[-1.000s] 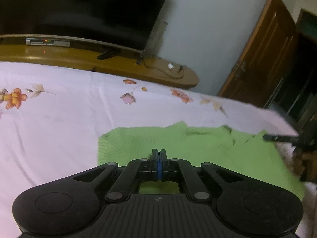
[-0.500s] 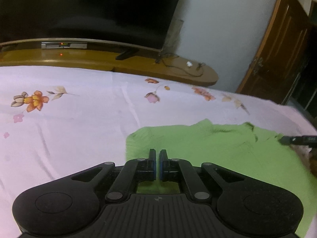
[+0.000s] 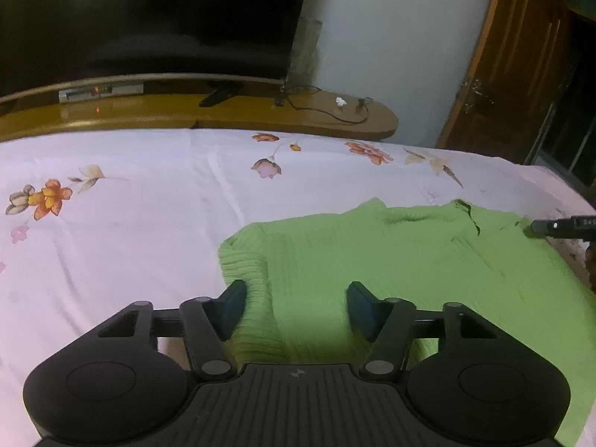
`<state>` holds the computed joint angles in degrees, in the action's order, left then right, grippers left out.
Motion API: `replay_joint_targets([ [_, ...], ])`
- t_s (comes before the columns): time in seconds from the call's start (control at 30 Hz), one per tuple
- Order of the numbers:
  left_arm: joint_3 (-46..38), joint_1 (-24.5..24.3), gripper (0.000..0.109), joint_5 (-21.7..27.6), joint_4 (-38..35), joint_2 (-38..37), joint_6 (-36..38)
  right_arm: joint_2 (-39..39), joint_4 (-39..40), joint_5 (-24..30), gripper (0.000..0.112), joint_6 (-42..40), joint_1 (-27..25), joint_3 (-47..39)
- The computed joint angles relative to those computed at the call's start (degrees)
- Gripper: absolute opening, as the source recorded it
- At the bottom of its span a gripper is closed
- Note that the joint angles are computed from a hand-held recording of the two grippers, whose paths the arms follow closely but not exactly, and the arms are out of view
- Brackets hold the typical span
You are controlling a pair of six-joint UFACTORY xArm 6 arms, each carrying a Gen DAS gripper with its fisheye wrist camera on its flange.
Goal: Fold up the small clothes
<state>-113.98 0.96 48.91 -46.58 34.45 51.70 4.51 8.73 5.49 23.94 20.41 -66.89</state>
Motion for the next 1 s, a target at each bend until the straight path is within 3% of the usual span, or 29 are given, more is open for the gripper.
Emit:
replay_joint_targets([
  [0.13,-1.82,0.84,0.056,-1.55,-2.64,0.73,-0.71,-0.1,6.25,1.05,0.022,-5.66,0.48,0.01],
  [0.23,-5.16,1.51,0.056,0.69,-4.4,2.4,-0.17,-0.04,7.33,0.75,0.022,-6.73,0.71,0.06],
  [0.37,-13.69,0.98,0.056,7.13,1.88,7.85,-4.99,0.5,9.41,0.8,0.02,-8.58,0.99,-0.47],
  [0.5,-18.63,0.63,0.056,8.61,2.97,11.42,-7.97,1.34,13.2,1.15,0.017,-12.06,1.42,-1.59],
  [0.63,-21.75,0.99,0.056,9.7,1.54,13.57,-9.45,2.24,10.2,1.64,0.016,-9.64,1.08,-2.67],
  [0.67,-20.19,0.68,0.05,8.8,1.74,12.58,-7.78,2.37,9.88,1.79,0.016,-9.35,1.04,-2.86],
  [0.7,-19.75,0.57,0.024,8.73,1.72,12.25,-6.69,2.44,10.43,1.91,0.014,-9.79,1.09,-2.99],
  [0.73,-20.55,0.45,0.015,8.98,2.62,12.73,-7.07,2.43,10.73,1.94,0.014,-10.19,1.12,-2.99],
  [1.0,-13.17,-0.99,0.009,2.63,3.76,8.41,-1.48,2.38,10.64,2.44,0.009,-10.85,0.88,-2.96],
])
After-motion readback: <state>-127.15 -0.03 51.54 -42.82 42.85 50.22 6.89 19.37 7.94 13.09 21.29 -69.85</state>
